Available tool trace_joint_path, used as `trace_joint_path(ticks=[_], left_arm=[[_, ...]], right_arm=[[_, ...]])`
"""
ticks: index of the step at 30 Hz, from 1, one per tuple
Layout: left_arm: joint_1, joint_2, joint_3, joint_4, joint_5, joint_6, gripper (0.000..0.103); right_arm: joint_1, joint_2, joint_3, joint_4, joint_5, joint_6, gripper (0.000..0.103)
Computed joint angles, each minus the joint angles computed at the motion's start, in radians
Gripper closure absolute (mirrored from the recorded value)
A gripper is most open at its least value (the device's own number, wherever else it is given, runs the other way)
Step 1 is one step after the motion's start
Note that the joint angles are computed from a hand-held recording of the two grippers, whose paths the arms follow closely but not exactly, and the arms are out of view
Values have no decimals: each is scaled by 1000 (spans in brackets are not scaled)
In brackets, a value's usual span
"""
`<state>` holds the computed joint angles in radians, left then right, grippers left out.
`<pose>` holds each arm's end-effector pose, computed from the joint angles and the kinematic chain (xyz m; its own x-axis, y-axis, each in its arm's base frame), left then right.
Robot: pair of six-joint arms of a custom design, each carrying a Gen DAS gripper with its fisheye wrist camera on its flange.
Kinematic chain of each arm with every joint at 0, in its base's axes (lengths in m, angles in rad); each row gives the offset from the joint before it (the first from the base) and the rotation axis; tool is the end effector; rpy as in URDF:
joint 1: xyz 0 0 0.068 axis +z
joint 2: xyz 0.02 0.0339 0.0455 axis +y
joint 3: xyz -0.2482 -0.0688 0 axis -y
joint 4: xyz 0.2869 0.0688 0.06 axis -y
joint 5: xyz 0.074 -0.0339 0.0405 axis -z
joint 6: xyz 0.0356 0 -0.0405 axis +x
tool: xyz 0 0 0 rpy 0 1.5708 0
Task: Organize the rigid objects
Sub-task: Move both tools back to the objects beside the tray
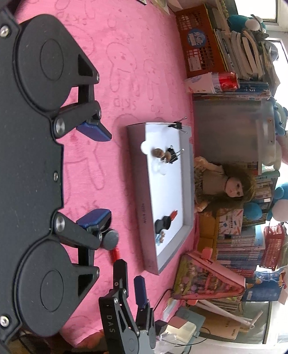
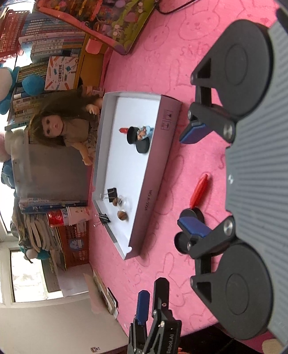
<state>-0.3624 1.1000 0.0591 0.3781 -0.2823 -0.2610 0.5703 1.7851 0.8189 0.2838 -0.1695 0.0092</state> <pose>0.1807 -0.0579 0.0509 -0.5908 -0.0411 -0.8058 -0.0179 0.9991 -0.0378 0.3081 0.2048 0.0853 -0.5367 -0.3335 -0.7750 -0.6374 0.7621 0.1135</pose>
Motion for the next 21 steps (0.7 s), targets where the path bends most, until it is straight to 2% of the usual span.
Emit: trace_joint_path(ticks=[6,15,21], left_arm=[[-44,21,-9,5,-7,-32,37],[-115,153,17,79,-20,-68,37],[-128,253,48,134,1,-82,43]], right_arm=[[15,2,-18,6,-4,-25,19],[41,11,-35,29,5,-49,19],[54,32,-31,44,7,-47,19]])
